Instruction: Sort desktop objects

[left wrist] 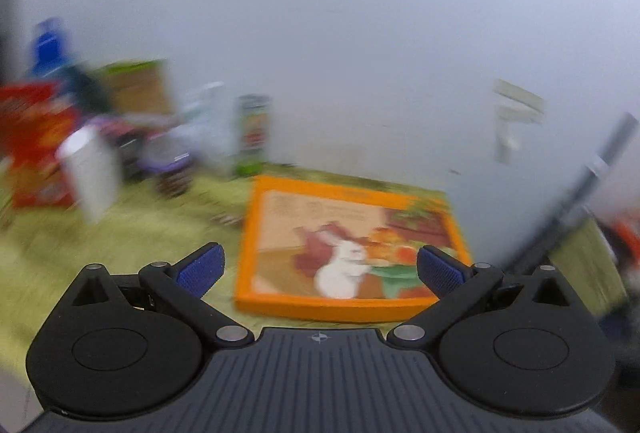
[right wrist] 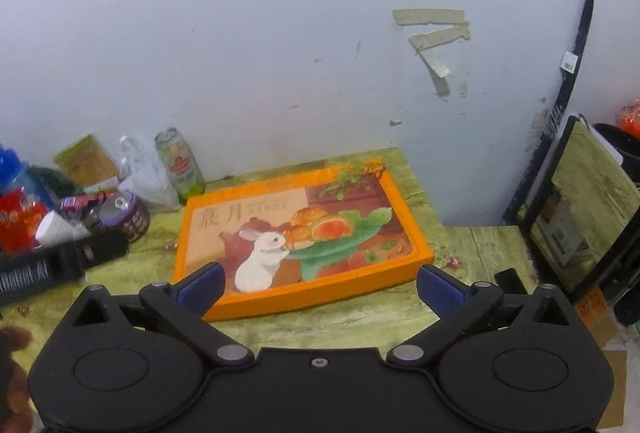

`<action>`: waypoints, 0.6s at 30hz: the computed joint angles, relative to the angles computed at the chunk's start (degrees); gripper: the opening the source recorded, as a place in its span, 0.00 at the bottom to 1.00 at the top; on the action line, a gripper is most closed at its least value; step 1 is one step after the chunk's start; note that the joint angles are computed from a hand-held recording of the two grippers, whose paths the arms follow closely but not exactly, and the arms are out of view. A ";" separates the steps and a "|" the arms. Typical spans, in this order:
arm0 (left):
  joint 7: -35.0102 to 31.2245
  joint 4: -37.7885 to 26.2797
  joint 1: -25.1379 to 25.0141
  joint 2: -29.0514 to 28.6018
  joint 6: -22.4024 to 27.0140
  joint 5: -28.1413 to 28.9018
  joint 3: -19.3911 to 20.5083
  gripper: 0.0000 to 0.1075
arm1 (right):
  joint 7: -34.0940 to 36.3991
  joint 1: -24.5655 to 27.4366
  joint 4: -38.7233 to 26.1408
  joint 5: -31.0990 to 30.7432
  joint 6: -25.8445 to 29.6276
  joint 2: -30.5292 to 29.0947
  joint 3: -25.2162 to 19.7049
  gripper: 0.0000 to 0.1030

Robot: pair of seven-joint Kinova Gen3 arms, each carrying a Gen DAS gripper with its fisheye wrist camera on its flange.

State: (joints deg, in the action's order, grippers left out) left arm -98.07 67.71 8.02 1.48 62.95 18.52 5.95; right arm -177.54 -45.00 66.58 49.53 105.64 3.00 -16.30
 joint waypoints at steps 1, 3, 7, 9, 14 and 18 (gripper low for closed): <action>-0.59 0.57 0.01 -0.39 -0.06 -0.23 -0.03 0.96 | -0.59 -0.08 1.07 -0.40 -0.94 -0.54 -0.16 0.99; -2.83 0.44 0.43 -0.43 1.17 -2.11 0.35 0.96 | -1.47 -0.06 2.20 -0.82 -1.23 -0.72 -0.65 0.99; -1.06 0.71 2.57 -0.78 1.90 -8.95 1.52 0.96 | -0.80 -0.06 0.51 -2.20 1.79 1.04 -0.03 0.99; 1.09 1.72 3.15 -1.38 0.93 -10.65 1.67 0.96 | -0.45 -0.65 0.61 -1.92 2.18 1.23 0.17 0.99; 3.35 2.03 3.56 -1.46 1.97 -11.64 1.60 0.96 | 0.60 -0.66 0.82 -3.64 1.90 1.30 0.78 0.99; 4.45 1.45 3.73 -1.03 3.73 -12.00 1.62 0.96 | 1.49 -0.57 1.22 -4.87 2.37 1.39 0.88 0.99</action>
State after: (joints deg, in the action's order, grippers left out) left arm -93.63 69.16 11.74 0.45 66.68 6.52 7.56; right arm -176.05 -45.57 67.81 44.65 108.02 4.39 -15.42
